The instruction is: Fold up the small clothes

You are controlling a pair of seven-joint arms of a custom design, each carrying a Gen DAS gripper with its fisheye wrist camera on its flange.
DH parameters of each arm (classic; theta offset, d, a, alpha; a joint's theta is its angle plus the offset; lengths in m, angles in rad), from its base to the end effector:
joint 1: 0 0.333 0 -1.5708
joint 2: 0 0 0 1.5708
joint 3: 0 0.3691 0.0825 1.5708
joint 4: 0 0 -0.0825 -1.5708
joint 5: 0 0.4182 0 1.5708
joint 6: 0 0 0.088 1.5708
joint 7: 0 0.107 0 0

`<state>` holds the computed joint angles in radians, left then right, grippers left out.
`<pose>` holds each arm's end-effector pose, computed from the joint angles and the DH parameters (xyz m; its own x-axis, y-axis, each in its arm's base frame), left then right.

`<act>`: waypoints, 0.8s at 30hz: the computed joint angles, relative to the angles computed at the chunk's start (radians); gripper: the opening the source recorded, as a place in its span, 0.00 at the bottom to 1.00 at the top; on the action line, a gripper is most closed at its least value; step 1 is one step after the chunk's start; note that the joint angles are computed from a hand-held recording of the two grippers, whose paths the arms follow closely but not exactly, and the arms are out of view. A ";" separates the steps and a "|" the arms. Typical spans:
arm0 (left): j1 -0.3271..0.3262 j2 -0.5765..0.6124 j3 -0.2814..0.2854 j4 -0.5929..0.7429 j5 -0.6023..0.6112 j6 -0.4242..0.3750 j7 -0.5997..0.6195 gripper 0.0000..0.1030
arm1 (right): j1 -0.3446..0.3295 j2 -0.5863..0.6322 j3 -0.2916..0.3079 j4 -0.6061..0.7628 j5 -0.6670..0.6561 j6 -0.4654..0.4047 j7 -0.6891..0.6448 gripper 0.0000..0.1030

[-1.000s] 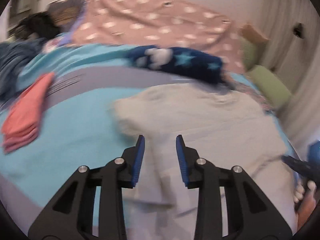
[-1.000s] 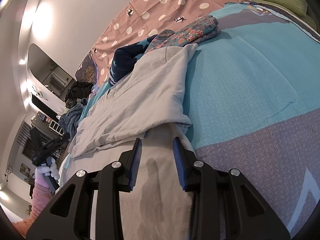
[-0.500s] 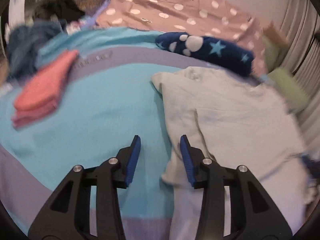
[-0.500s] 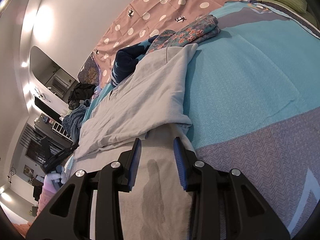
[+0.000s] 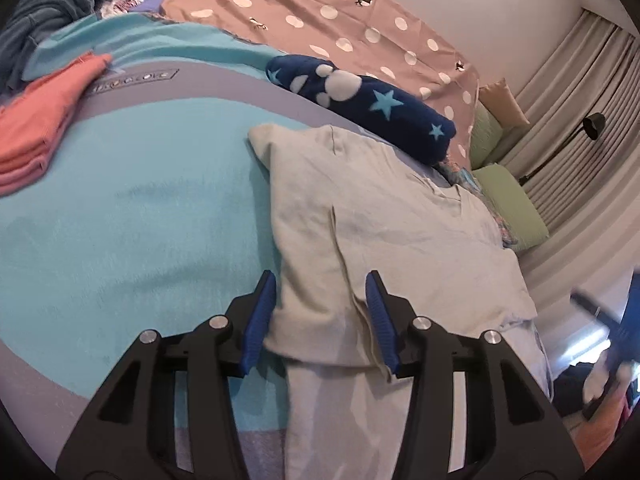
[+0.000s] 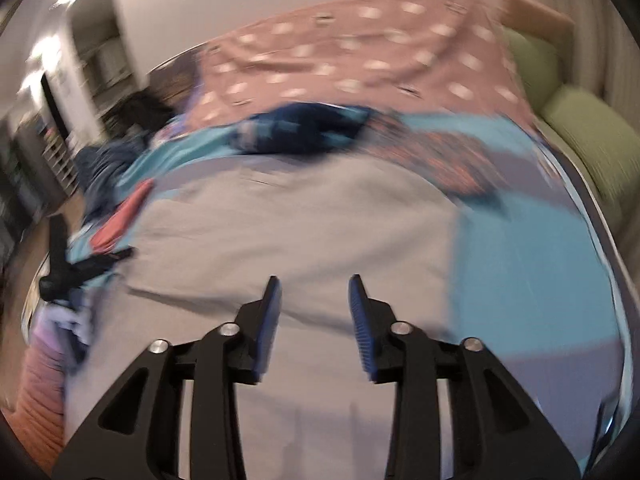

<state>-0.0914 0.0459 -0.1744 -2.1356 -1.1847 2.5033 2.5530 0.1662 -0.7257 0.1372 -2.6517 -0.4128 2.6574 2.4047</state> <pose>0.5848 -0.1515 0.4489 -0.4629 -0.7279 0.5059 -0.8078 0.1115 -0.5788 0.3526 0.1313 0.5689 -0.1862 -0.9766 -0.1077 -0.6681 0.2062 -0.7149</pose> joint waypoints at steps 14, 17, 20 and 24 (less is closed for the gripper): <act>0.035 -0.004 0.023 -0.017 -0.039 -0.098 -0.003 0.19 | 0.235 1.036 -0.039 1.045 -0.057 -0.346 -0.313 0.45; 0.048 0.011 0.030 -0.003 -0.057 -0.142 -0.009 0.21 | 0.300 1.144 -0.097 1.176 -0.026 -0.464 -0.375 0.45; 0.055 0.020 0.028 0.005 -0.076 -0.152 -0.007 0.26 | 0.354 1.237 -0.157 1.286 -0.042 -0.568 -0.392 0.45; 0.046 0.023 0.018 0.009 -0.030 -0.111 -0.032 0.10 | 0.317 1.205 -0.130 1.225 -0.090 -0.442 -0.253 0.03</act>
